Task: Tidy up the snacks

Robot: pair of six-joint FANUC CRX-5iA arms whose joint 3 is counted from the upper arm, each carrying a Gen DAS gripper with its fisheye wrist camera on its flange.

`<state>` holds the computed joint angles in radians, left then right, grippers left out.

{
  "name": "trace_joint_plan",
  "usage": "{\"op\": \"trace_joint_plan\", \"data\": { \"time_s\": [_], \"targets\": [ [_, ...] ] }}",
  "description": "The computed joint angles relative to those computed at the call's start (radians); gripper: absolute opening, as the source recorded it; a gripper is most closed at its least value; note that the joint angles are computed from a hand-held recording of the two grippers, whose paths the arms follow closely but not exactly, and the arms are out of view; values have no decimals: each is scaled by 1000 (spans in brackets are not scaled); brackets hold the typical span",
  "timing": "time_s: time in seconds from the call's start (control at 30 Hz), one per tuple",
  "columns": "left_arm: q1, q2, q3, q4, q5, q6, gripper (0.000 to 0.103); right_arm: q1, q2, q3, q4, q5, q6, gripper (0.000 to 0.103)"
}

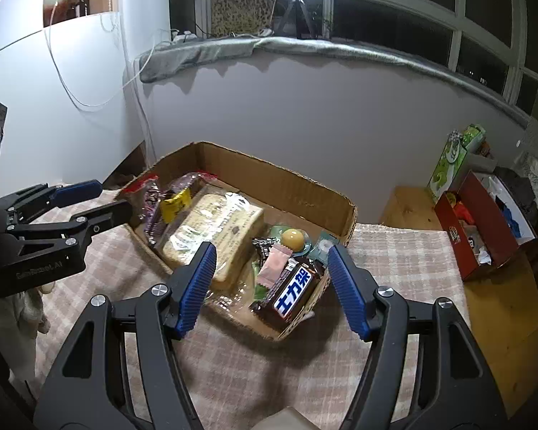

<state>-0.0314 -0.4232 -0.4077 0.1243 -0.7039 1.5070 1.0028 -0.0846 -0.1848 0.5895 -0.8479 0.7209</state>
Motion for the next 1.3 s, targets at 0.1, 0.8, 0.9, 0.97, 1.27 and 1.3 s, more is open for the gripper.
{"op": "trace_joint_plan", "data": {
  "time_s": [0.1,0.8,0.9,0.97,1.27,1.3],
  "targets": [
    [1,-33,-19,3,-6,1,62,24,-27,-29,46,-3,-44,67],
    [-55,-237,-68,-96,-49,184,71,174,-179,-173,291,-96,-349,98],
    [-75,-242,-56,-136,-57,223,71,181,-187,-169,288,-105,-353,98],
    [-88,-243,-46,-162,-65,249,71,183,-190,-169,293,-109,-355,98],
    [-148,-240,1,-292,-114,374,72,203,-196,-169,311,-127,-359,98],
    [-147,-242,1,-292,-115,376,72,205,-195,-168,315,-130,-359,98]
  ]
}}
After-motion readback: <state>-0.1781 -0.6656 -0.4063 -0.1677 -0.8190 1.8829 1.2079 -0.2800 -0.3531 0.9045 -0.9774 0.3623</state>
